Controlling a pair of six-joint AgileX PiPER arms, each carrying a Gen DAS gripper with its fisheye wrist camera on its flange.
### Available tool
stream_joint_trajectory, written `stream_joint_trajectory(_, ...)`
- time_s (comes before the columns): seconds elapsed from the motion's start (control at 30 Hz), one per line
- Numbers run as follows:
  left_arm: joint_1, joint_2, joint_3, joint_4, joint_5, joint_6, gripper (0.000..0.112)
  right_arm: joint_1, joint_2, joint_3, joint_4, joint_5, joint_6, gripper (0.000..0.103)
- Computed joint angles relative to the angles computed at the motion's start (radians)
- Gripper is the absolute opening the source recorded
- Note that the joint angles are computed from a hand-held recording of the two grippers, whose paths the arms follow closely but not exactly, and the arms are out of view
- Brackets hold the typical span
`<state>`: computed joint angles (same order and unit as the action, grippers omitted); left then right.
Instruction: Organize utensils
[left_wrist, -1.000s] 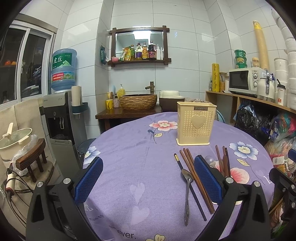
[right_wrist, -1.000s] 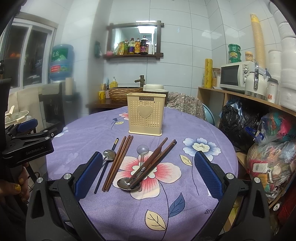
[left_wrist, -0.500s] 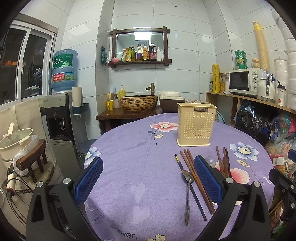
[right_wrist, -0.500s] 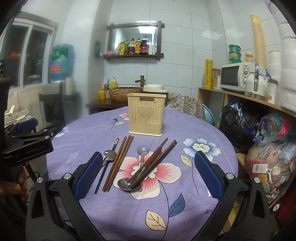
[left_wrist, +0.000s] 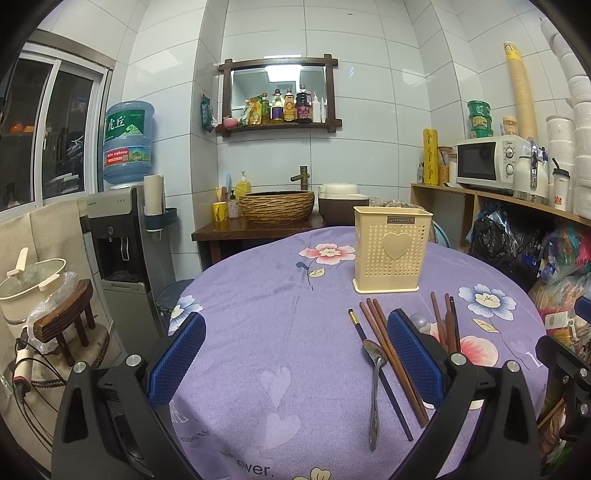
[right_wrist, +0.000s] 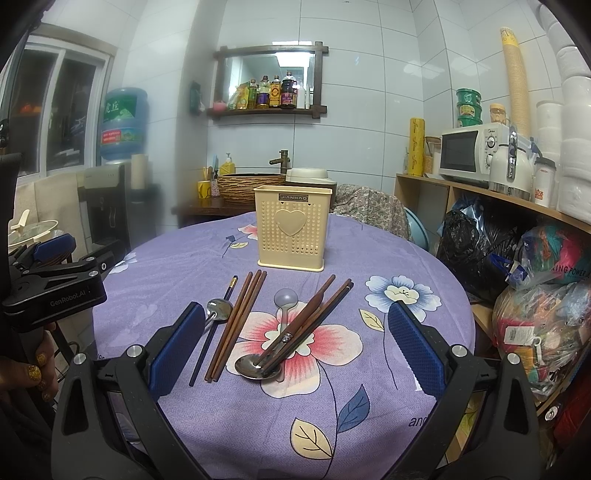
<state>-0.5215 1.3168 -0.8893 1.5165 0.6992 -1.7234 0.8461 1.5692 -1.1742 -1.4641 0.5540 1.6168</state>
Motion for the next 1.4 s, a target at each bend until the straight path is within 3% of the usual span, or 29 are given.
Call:
stream_joint_trajectory(0.7, 0.001, 0.003, -0.003, -0.012, 0.001, 0.01, 0.098, -0.004, 0.011, -0.004, 0.006, -0.007, -0.002, 0.098)
stream_joint_trajectory(0.93, 0.037, 0.026, -0.009, -0.026, -0.019, 0.025, 0.098, -0.02, 0.061, -0.068, 0.169, 0.02, -0.16, 0.098)
stream_joint_trajectory(1.0, 0.078, 0.043, -0.031, -0.103, -0.069, 0.1, 0.098, -0.047, 0.084, -0.102, 0.276, 0.013, -0.262, 0.098)
stream_joint_trajectory(1.13, 0.197, 0.098, -0.107, -0.393, -0.217, 0.391, 0.098, -0.113, 0.133, -0.171, 0.501, -0.006, -0.48, 0.098)
stream_joint_trajectory(1.4, 0.254, 0.225, -0.259, -0.75, -0.262, 0.864, 0.098, -0.203, 0.234, -0.303, 0.762, 0.034, -0.75, 0.098)
